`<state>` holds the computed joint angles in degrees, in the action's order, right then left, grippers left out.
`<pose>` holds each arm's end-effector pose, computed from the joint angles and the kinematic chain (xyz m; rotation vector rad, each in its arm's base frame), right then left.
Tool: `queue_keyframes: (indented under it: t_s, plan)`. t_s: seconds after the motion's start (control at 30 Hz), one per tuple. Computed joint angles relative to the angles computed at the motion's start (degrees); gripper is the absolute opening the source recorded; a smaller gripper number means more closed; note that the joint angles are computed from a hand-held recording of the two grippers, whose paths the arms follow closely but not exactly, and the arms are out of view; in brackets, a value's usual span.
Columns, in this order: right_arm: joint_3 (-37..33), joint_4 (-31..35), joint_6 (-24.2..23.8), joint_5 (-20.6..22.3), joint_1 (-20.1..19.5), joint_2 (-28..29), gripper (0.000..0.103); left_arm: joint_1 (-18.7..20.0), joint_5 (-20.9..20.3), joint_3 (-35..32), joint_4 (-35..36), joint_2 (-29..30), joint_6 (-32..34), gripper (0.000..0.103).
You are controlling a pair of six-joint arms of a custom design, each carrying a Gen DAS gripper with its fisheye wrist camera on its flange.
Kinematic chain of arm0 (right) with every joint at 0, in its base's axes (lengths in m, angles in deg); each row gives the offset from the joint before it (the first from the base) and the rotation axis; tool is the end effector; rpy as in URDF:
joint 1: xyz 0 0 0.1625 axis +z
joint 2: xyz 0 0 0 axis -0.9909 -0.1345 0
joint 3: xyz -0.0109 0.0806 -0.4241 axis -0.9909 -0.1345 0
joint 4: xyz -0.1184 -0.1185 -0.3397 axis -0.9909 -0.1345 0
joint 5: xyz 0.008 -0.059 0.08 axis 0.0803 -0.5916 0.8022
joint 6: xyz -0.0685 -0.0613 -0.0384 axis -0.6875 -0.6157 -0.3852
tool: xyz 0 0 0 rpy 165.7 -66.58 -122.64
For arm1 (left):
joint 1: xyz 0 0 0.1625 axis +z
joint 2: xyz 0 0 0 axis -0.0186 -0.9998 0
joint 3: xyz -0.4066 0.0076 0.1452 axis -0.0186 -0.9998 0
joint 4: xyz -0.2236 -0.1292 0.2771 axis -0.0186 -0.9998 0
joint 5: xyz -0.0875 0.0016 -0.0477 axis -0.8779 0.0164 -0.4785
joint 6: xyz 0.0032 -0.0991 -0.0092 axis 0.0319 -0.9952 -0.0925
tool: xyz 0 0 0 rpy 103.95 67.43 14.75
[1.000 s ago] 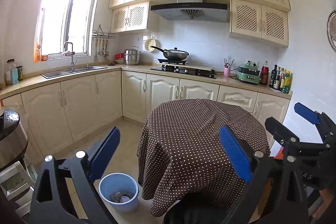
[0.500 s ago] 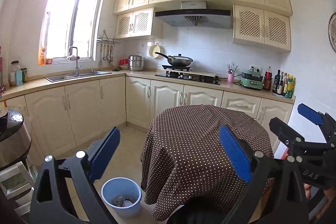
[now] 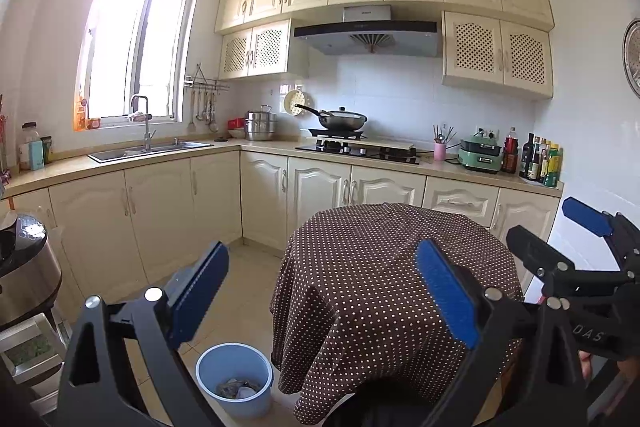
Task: Collect trash
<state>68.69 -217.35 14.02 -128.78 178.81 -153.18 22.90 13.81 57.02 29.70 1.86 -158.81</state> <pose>0.2004 -0.5571 0.5003 1.1481 -1.9906 1.4513 -0.5906 -0.4865 0.1535 0.4378 1.8611 -1.5849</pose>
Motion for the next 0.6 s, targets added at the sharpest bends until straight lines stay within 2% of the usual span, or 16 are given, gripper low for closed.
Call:
queue_keyframes:
  t_s: [0.17,0.6]
  plan:
    - [0.1,0.1,0.0,-0.3,0.3,0.0,0.096,0.0,-0.2,-1.3,0.9,0.6,0.0,0.093]
    - [0.3,0.2,0.1,-0.8,0.7,0.0,0.096,-0.3,-0.2,0.7,-0.5,-0.3,0.2,0.093]
